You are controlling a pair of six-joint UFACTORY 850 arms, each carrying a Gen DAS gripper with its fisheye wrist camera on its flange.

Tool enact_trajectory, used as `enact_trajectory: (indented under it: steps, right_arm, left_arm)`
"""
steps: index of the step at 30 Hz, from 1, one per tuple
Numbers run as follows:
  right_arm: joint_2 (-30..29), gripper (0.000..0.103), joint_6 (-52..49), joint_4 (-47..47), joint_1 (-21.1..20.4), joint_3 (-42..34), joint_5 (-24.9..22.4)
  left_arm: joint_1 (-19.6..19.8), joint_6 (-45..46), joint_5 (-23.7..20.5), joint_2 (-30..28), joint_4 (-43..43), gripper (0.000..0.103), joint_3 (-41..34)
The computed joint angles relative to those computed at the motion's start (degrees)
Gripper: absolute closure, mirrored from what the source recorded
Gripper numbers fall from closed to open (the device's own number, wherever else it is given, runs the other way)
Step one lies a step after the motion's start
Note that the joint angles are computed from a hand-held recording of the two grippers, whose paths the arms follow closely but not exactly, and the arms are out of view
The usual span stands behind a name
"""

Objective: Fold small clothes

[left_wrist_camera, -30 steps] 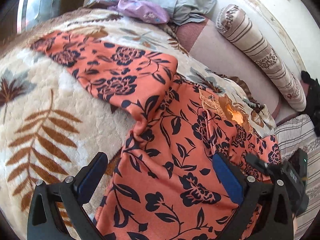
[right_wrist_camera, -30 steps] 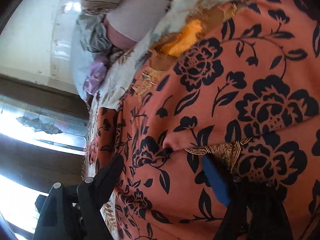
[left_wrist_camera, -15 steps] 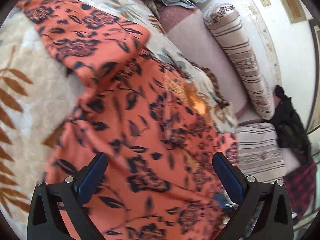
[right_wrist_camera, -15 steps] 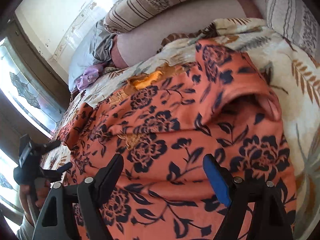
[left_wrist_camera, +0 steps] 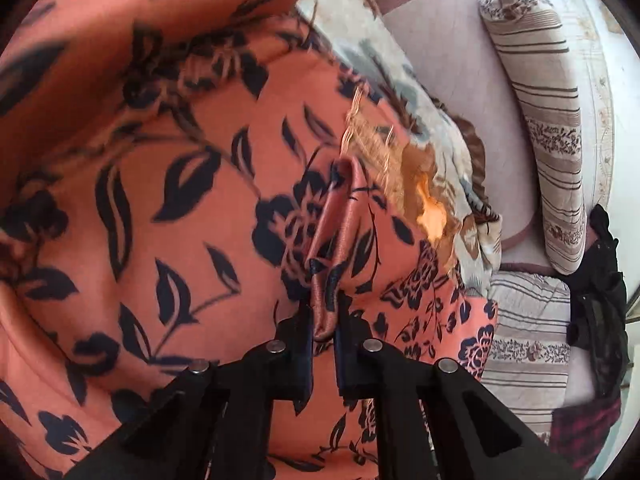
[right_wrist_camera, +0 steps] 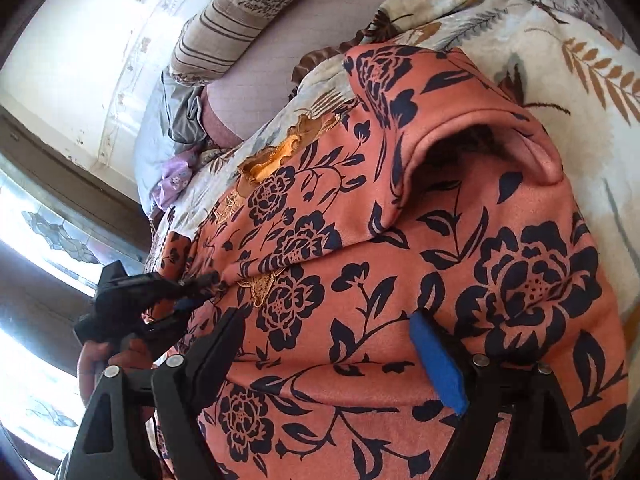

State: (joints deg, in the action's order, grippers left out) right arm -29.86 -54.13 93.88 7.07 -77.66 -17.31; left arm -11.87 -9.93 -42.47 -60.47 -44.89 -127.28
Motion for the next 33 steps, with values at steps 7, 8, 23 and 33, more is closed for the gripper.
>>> enact_trajectory:
  steps: [7,8,23,33]
  right_arm:
    - [-0.2,0.016,-0.9,0.9,0.2,-0.1,0.2]
    - [-0.3,0.016,-0.2,0.1,0.3,-0.3,0.6]
    - [-5.4,0.016,6.8,-4.9,-3.6,-12.2,-2.2]
    - [-10.6,0.015,30.2,-28.1,-3.7,-18.4,3.9]
  left_arm:
    - [-3.6,7.2,24.1,16.5,18.0,0.095,17.5]
    - [-3.4,4.0,20.7,14.6,21.7,0.094,15.4]
    - [-1.1,17.2,19.1,10.8,11.6,0.093,18.9]
    - [-2.9,5.0,16.2,6.1,25.4,0.092,10.6]
